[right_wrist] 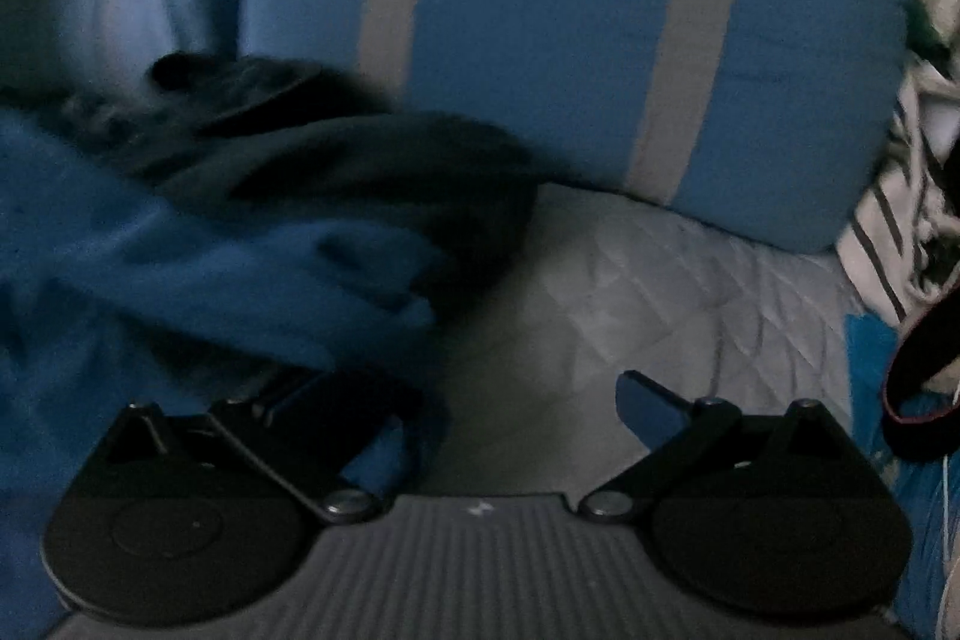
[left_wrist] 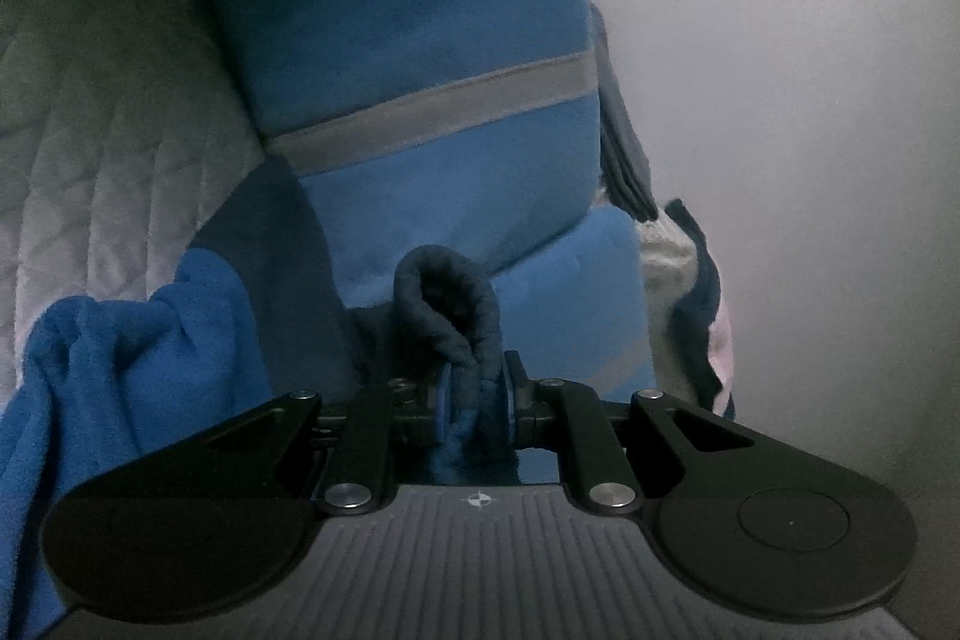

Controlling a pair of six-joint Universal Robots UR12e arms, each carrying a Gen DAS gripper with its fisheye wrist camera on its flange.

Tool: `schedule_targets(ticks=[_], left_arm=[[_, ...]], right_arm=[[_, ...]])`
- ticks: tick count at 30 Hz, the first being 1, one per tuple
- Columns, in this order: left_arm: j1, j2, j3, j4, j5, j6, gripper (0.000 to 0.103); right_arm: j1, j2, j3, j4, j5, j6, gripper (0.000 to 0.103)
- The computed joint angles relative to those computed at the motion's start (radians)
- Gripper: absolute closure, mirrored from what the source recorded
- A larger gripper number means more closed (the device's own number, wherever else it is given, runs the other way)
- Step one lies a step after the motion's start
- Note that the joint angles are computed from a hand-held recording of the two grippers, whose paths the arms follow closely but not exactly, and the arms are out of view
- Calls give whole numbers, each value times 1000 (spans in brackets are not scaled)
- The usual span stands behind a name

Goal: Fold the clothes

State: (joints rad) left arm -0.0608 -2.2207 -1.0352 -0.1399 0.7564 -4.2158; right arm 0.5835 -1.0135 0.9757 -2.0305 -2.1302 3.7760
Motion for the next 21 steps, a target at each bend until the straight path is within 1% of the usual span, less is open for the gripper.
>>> schedule_targets(ticks=[2,4,5,7,8,9,10,11,12,13,14,18,21], left_arm=[[0,1,0,-2,2,2,87],[-1,0,3,-4,4,3,87],[-1,-1,5,-5,4,4,87],[-1,-2,6,-5,3,4,87],[-1,-2,6,-7,2,7,87],[0,-1,5,-8,2,8,87],[1,-1,4,-6,2,6,87],[2,-2,6,-3,3,4,87],[2,-2,7,2,7,2,87],[3,-1,6,7,17,8,87],[3,0,6,3,23,21,87],[1,-1,15,-27,40,59,88],[-5,0,18,-54,71,82,88]], right_arm=[[14,21,-34,70,-24,-59,0],[24,37,-50,116,-68,-85,0],[26,42,-52,119,-81,-77,0],[27,45,-42,86,-103,-39,2],[25,44,-35,67,-103,-26,7],[24,43,-33,67,-105,-20,15],[23,45,-40,92,-109,-17,30],[20,43,-39,105,-104,-17,32],[15,33,-24,92,-84,-26,34],[9,24,-9,81,-63,-35,39],[4,14,8,66,-49,-45,39],[-5,-16,76,-17,-37,-106,37],[0,-17,96,-56,-60,-173,34]])
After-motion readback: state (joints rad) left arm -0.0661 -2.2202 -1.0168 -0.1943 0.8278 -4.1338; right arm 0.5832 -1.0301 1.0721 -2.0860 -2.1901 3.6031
